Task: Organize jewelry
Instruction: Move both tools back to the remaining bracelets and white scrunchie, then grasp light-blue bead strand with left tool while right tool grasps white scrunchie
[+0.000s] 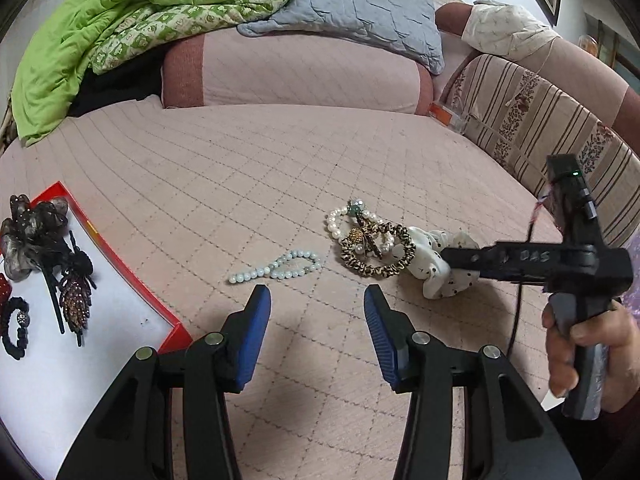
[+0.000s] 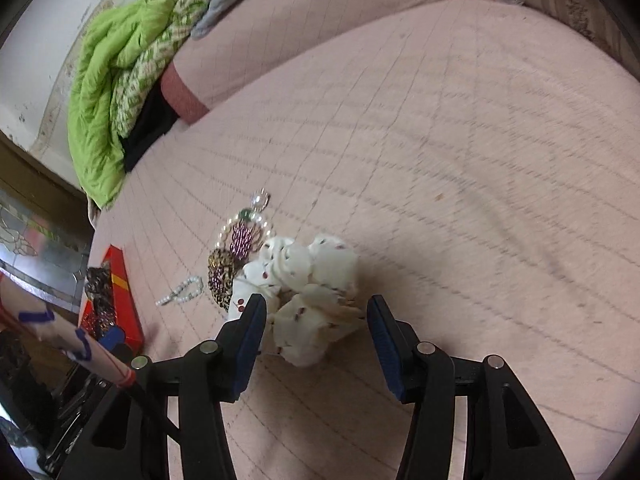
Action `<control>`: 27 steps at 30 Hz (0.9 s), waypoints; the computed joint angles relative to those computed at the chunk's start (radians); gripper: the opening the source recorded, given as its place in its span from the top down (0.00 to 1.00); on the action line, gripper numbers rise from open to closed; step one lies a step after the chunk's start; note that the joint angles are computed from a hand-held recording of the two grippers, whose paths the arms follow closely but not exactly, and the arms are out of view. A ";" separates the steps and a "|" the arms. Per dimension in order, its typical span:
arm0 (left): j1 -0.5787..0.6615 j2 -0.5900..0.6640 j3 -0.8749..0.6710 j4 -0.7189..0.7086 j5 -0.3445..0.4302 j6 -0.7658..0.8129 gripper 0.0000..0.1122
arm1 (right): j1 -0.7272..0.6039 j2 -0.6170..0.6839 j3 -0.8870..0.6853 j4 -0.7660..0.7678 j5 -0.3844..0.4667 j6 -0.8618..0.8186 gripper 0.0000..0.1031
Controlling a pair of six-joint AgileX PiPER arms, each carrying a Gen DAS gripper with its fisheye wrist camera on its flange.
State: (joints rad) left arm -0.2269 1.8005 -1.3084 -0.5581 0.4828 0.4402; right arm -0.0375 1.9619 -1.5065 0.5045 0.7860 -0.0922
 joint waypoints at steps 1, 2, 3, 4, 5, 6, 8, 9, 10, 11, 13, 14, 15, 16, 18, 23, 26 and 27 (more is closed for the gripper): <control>0.002 0.005 -0.006 0.000 0.005 0.001 0.58 | 0.011 0.007 -0.006 -0.038 -0.004 0.031 0.52; 0.004 0.009 -0.011 -0.001 0.009 0.001 0.58 | 0.018 0.007 -0.009 -0.078 -0.009 0.059 0.73; 0.009 0.017 -0.021 -0.005 0.016 0.002 0.58 | 0.014 0.002 -0.004 -0.081 -0.016 0.062 0.83; 0.013 0.024 -0.029 -0.007 0.022 0.002 0.58 | 0.005 -0.014 0.012 -0.075 -0.035 0.062 0.85; 0.016 0.032 -0.040 -0.007 0.029 0.002 0.58 | -0.001 -0.043 0.037 -0.091 -0.070 0.071 0.87; 0.019 0.045 -0.055 -0.003 0.036 -0.003 0.58 | 0.001 -0.083 0.070 -0.140 -0.123 0.098 0.87; 0.017 0.072 -0.090 0.033 0.044 -0.033 0.58 | 0.003 -0.153 0.127 -0.219 -0.213 0.142 0.88; 0.010 0.093 -0.116 0.069 0.052 -0.062 0.58 | -0.007 -0.182 0.152 -0.200 -0.250 0.127 0.87; 0.000 0.116 -0.146 0.115 0.060 -0.097 0.58 | -0.025 -0.205 0.178 -0.142 -0.278 0.087 0.87; -0.007 0.130 -0.164 0.146 0.064 -0.120 0.58 | -0.043 -0.210 0.186 -0.076 -0.281 0.030 0.87; -0.031 0.165 -0.210 0.242 0.074 -0.194 0.58 | -0.063 -0.207 0.185 -0.024 -0.260 -0.020 0.87; -0.041 0.183 -0.232 0.281 0.084 -0.221 0.58 | -0.070 -0.201 0.180 -0.005 -0.248 -0.034 0.87; -0.052 0.200 -0.254 0.324 0.089 -0.250 0.58 | -0.078 -0.194 0.174 0.020 -0.232 -0.054 0.87; -0.061 0.212 -0.268 0.366 0.089 -0.280 0.58 | -0.085 -0.191 0.169 0.032 -0.221 -0.067 0.87; -0.082 0.242 -0.308 0.475 0.102 -0.359 0.58 | -0.086 -0.196 0.174 0.035 -0.225 -0.077 0.87; -0.095 0.333 -0.414 0.551 0.189 -0.419 0.58 | -0.073 -0.203 0.177 0.031 -0.233 -0.090 0.87; -0.100 0.325 -0.406 0.514 0.185 -0.373 0.78 | -0.068 -0.196 0.167 0.033 -0.230 -0.086 0.87; -0.102 0.318 -0.394 0.500 0.176 -0.358 0.87 | -0.065 -0.193 0.163 0.032 -0.228 -0.085 0.87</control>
State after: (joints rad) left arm -0.3285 2.1181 -1.7028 -0.0580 0.6587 0.0823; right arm -0.1029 1.7689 -1.3437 0.5364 0.5582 -0.1773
